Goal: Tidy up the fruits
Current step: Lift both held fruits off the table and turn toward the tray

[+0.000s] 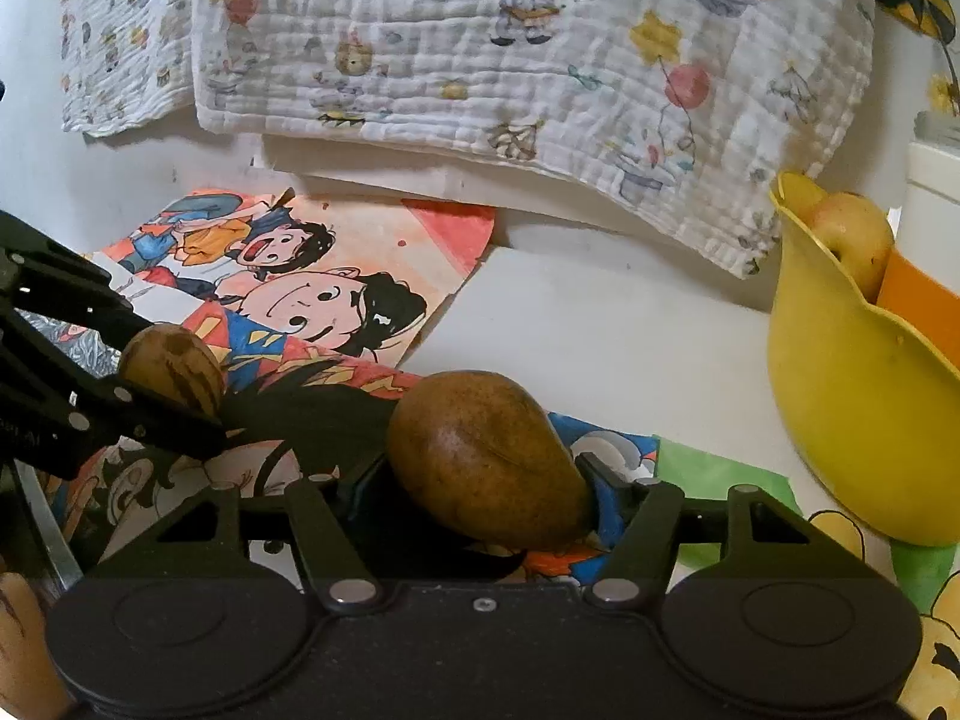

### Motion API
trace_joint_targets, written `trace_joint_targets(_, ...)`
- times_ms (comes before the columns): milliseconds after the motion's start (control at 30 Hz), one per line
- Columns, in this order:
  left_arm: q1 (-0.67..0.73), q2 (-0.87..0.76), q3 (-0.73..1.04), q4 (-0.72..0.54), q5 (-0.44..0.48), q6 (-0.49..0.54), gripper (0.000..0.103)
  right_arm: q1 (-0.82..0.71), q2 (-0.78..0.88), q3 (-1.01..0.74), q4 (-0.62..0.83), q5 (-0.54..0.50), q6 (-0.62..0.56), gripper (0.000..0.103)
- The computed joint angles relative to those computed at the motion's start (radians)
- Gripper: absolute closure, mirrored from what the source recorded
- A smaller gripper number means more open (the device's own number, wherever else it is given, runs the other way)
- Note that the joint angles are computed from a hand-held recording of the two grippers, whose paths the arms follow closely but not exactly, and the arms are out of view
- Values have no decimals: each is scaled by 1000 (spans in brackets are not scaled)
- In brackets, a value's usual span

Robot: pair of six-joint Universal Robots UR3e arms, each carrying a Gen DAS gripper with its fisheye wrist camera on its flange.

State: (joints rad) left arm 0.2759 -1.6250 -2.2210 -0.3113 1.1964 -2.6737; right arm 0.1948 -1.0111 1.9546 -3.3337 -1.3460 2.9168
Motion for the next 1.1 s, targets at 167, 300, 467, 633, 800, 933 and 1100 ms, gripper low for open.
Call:
trace_joint_targets(167, 17, 35, -20, -17, -16, 3, 47, -38, -20, 59, -44, 85, -1, 38)
trace_joint_targets(300, 40, 83, -46, -37, -40, 6, 47, -61, -49, 113, -84, 142, -5, 40)
trace_joint_targets(467, 59, 134, -73, -60, -57, 7, 47, -69, -71, 143, -92, 174, -6, 41)
trace_joint_targets(633, 69, 166, -103, -58, -60, 12, 47, -43, -71, 125, -69, 142, -18, 39)
trace_joint_targets(800, 45, 135, -89, -48, -25, -1, 47, -27, -57, 75, -3, 116, -3, 31)
trace_joint_targets(933, 29, 101, -64, -56, 0, -8, 47, -20, -43, 52, 26, 109, -16, 29)
trace_joint_targets(1100, 26, 81, -33, -100, 4, -12, 47, -15, -34, 48, 16, 108, -27, 31)
